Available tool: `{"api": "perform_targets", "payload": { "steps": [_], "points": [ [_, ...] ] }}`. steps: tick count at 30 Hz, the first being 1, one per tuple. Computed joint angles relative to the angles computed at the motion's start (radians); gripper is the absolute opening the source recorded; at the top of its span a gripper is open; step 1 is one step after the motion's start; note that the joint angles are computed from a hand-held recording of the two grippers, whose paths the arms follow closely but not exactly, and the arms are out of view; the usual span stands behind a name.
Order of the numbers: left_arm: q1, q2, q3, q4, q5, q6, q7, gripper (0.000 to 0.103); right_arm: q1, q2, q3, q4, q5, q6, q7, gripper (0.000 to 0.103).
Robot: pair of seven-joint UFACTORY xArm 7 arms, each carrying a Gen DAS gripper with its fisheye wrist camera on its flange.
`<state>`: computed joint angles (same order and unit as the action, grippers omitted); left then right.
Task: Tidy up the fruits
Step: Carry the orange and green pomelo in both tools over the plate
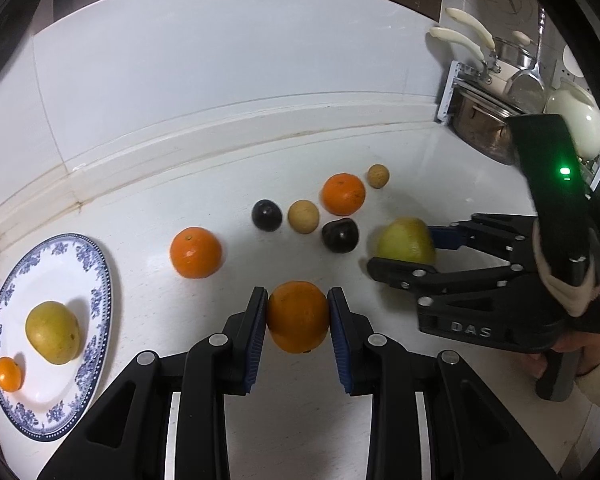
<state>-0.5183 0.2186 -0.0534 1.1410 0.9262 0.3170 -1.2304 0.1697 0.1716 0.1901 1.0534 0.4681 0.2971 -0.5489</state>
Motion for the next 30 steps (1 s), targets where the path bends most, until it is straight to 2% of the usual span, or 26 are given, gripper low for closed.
{"api": "perform_targets", "payload": {
  "steps": [8,13,24,30],
  "points": [
    [0.015,-0.043,0.003,-0.043,0.035,-0.031,-0.042,0.030,0.024,-0.085,0.000,-0.051,0.052,-0.004,-0.013,0.051],
    [0.036,-0.102,-0.013,-0.087,0.108,-0.030,-0.110,0.030,0.062,-0.136,-0.017,-0.069,0.053,-0.004,0.021,0.051],
    [0.164,-0.285,-0.108,-0.239,0.183,-0.017,-0.196,0.030,0.154,-0.216,-0.030,-0.091,0.037,-0.023,0.098,0.051],
    [0.253,-0.398,-0.151,-0.338,0.171,-0.033,-0.189,0.030,0.199,-0.212,-0.015,-0.069,-0.012,-0.052,0.174,0.051]
  ]
}}
